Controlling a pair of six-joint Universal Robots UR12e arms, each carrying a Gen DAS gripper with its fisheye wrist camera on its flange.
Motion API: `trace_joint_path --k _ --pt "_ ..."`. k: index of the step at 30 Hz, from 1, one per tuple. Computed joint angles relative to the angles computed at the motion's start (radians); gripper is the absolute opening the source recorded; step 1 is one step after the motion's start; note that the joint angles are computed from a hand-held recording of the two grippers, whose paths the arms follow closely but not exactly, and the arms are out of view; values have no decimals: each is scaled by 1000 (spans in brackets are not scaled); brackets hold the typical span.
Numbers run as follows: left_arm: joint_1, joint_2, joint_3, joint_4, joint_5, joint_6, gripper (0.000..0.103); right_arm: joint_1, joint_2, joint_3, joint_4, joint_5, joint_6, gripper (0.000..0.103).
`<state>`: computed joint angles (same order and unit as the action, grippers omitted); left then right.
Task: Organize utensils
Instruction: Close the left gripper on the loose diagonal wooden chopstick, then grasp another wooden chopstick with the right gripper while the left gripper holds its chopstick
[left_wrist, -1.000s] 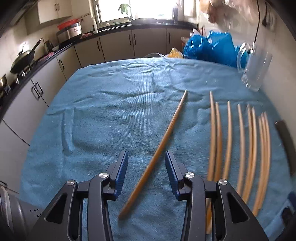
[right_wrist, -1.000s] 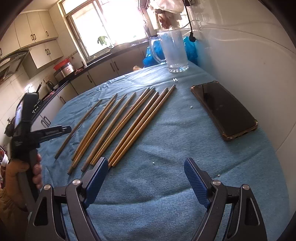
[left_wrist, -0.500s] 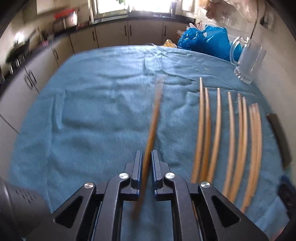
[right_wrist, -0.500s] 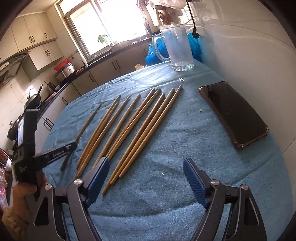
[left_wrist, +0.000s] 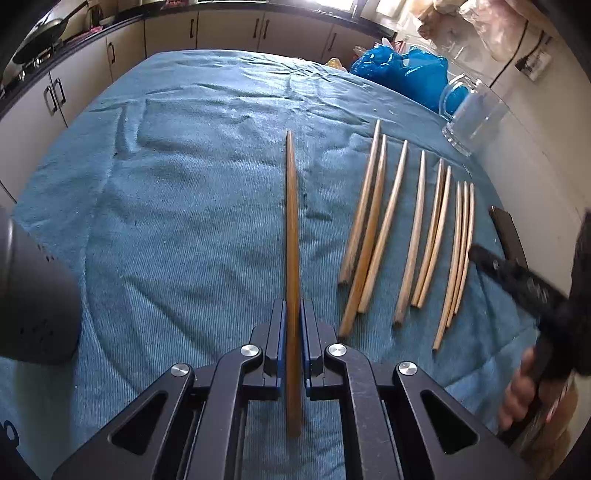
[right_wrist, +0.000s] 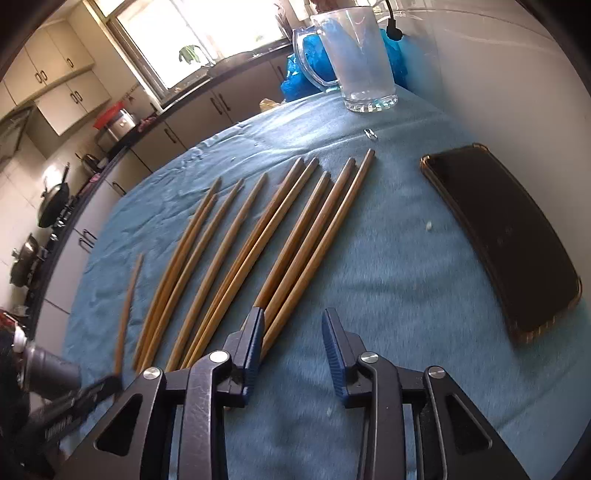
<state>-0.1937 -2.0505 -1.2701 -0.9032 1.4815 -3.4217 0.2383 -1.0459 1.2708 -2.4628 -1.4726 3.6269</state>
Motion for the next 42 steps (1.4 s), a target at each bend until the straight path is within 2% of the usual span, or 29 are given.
trace_joint_path --k 1,5,10,13,15,18,22,24,28,31,34,35,36,42 --pt "-4 3 -5 7 14 13 7 2 7 -14 16 -11 -8 30" --pt "-9 -1 -5 24 31 29 7 15 33 -78 107 -87 -50 16" --pt "-4 5 -19 40 21 37 7 32 69 -170 252 -170 -96 15" --pt "0 14 -33 46 5 39 7 37 84 -202 299 -193 -102 14" --pt "10 26 -46 33 -36 34 7 36 81 -201 307 -190 -97 11" --pt "29 56 -83 12 -116 25 7 35 54 -165 311 -175 -104 10" --pt "48 112 -157 -4 -201 27 7 32 -15 -70 306 -128 -125 9" --pt "54 144 -200 -9 -228 44 7 31 -62 -4 297 -98 -142 8" --pt "55 197 -261 -23 -235 105 7 19 -146 107 294 -16 -164 8" --pt "55 217 -267 -68 -238 139 7 13 -189 166 279 24 -177 10" --pt "53 232 -271 -71 -235 152 7 5 -211 193 280 68 -200 28" --pt "49 236 -270 -60 -220 157 7 9 -209 191 273 54 -207 37" --pt "45 237 -267 -53 -211 160 7 13 -208 187 265 33 -211 39" --pt "17 183 -190 -50 -127 163 7 9 -162 117 261 -3 -224 39"
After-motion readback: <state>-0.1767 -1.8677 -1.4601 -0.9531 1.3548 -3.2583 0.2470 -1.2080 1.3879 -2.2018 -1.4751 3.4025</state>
